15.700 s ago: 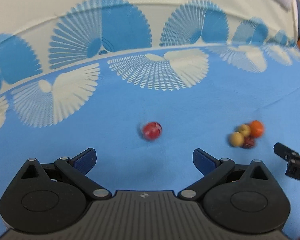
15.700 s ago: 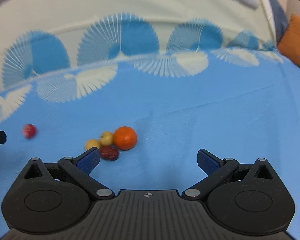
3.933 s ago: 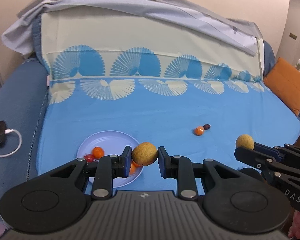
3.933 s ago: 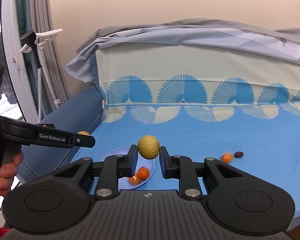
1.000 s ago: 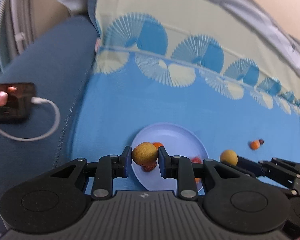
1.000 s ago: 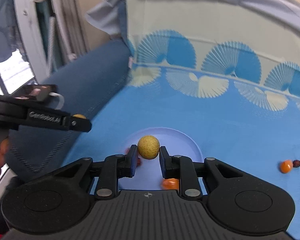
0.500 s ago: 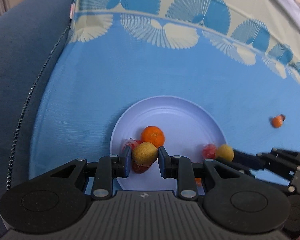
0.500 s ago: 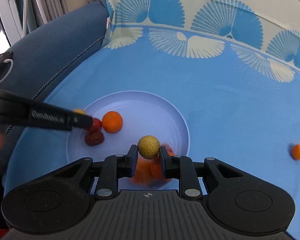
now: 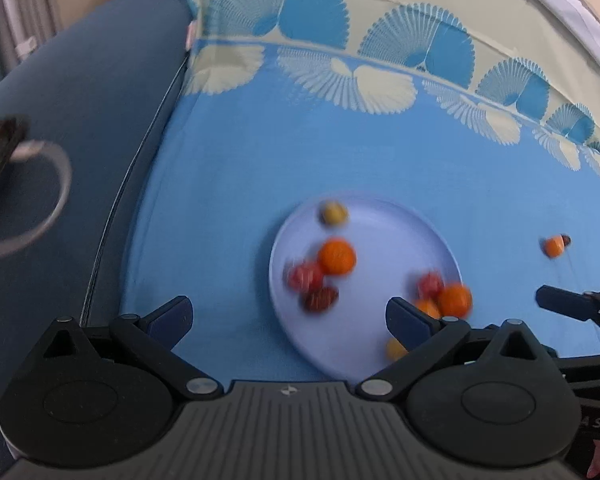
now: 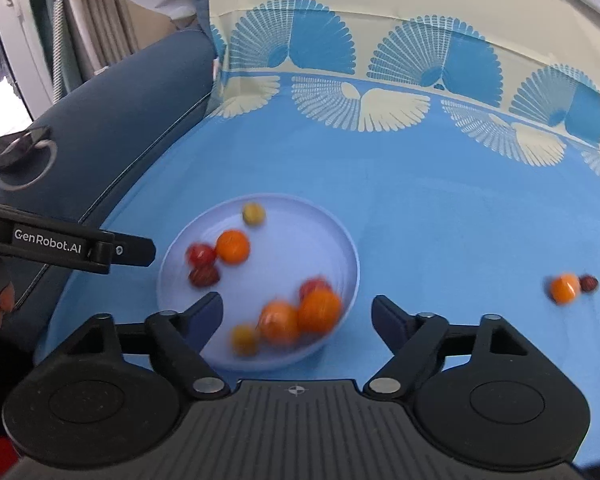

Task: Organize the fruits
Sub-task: 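Open the left tool over the plate while the right tool releases its yellow fruit, then lift both open tools away and move toward the loose orange and date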

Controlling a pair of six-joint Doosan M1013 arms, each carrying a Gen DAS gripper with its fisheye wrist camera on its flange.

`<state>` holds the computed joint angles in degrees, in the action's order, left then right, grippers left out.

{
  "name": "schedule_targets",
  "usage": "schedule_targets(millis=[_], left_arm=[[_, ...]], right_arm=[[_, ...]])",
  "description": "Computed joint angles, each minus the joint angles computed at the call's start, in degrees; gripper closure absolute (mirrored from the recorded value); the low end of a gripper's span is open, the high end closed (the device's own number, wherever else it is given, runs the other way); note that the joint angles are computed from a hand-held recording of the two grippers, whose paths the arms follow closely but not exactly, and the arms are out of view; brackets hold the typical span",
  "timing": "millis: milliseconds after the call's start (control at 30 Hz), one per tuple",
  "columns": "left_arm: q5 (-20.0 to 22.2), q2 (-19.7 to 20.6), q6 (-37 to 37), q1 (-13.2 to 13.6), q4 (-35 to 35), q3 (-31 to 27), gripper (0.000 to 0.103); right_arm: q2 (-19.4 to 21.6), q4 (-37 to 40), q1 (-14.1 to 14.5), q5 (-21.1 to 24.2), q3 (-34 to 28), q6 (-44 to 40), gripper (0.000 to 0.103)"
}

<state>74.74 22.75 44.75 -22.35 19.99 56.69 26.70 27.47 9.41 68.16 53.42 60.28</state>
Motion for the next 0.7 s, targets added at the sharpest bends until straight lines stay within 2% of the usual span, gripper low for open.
schedule_targets(millis=[200,267,367,533,700], left_arm=[[4.2,-1.5,-0.3,-2.4,1.1,0.6,0.000],[4.4,-2.0,-0.7,-3.2,2.0,0.4,0.000],[3.7,-2.8,-1.5,-4.6,4.4,-0.2,0.000],[0.2,-4.1,-2.3,-6.9,8.3,-0.8,0.000],[-0.9,-4.2,-2.8,-8.9,10.5,-1.9,0.000]], right_arm=[[-3.8,2.1,-0.8,0.2,4.0,-1.3,0.014],[-4.8,3.3,-1.1,-0.4,4.9,-2.4,0.014],[-6.6,4.5,-1.8,-2.6,6.6,-3.9,0.010],[-10.0,5.6,-3.4,-7.0,9.9,-4.6,0.008],[-13.2,6.8,-5.1,-11.0,13.3,-5.7,0.006]])
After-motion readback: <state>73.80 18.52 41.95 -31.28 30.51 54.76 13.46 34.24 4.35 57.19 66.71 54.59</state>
